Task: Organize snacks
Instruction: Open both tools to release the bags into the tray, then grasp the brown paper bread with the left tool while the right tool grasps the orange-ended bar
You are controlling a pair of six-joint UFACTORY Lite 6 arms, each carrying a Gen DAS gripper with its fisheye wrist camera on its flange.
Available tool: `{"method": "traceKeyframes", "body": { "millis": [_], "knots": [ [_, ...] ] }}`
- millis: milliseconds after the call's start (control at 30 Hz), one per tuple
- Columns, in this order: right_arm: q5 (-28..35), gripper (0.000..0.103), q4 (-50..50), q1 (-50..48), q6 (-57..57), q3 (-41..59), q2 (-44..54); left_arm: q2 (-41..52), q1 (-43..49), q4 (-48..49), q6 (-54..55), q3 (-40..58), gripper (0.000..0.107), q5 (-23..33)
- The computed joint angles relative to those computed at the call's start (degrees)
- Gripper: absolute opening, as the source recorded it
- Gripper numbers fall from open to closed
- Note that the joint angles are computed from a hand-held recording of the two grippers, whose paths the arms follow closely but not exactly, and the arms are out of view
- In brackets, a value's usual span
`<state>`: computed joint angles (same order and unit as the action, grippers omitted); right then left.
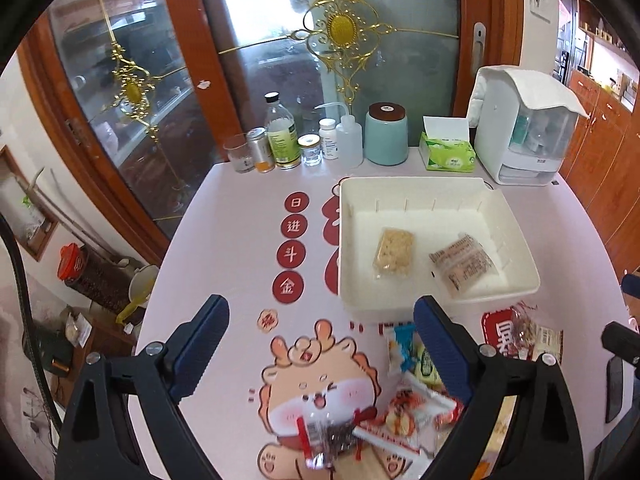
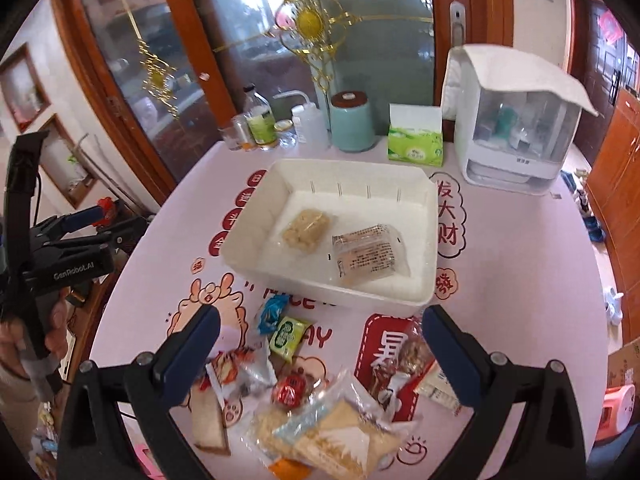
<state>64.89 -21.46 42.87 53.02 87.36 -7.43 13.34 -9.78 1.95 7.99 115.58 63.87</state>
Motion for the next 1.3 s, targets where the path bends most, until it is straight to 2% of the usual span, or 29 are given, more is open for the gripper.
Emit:
{"method": "traceKeyframes", "body": {
  "millis": [167,300,467,667,733,867,1000,1133,1300],
  "knots": [
    [5.01,0.101,-3.70,7.47,4.55,-2.55,-4.33,-10.27,2.15,-0.89,1.44,-10.64,0.094,-0.92],
    [5.73,0.101,-5.75,13.16,8.55,-7.88,-8.77,-18.01,3.85,-1.57,2.80,-20.10,0.094,-2.10],
    [6.74,0.101,-9.12,21.79,17.28,-17.04,-13.56,-30.23,4.41,0.96,3.53,-39.26,0.096,-8.03],
    [5.59,0.101,-9.71,28.69,26.78,-30.34,-17.00,-40.63,5.96,3.20,4.89,-60.27,0.096,-12.78],
    [4.06,0.100,-9.54,31.34,30.39,-33.86,-17.47,-43.16,7.15,2.96,6.06,-66.22,0.096,-13.30],
    [-3.90,0.084,-6.76,36.09,34.25,-40.91,-16.61,-46.63,10.51,2.94,7.64,-77.54,0.096,-14.37],
    [-13.82,0.076,-4.12,37.78,32.60,-43.90,-10.50,-46.46,13.64,-0.28,8.89,-83.56,0.096,-15.58],
    [-21.77,0.074,-2.87,37.30,29.90,-42.24,-0.86,-45.76,16.24,-6.25,10.91,-87.36,0.096,-17.37],
    [-25.59,0.074,-1.75,35.24,25.27,-37.77,8.58,-40.85,14.36,-10.52,8.52,-88.95,0.096,-21.63]
  ]
}}
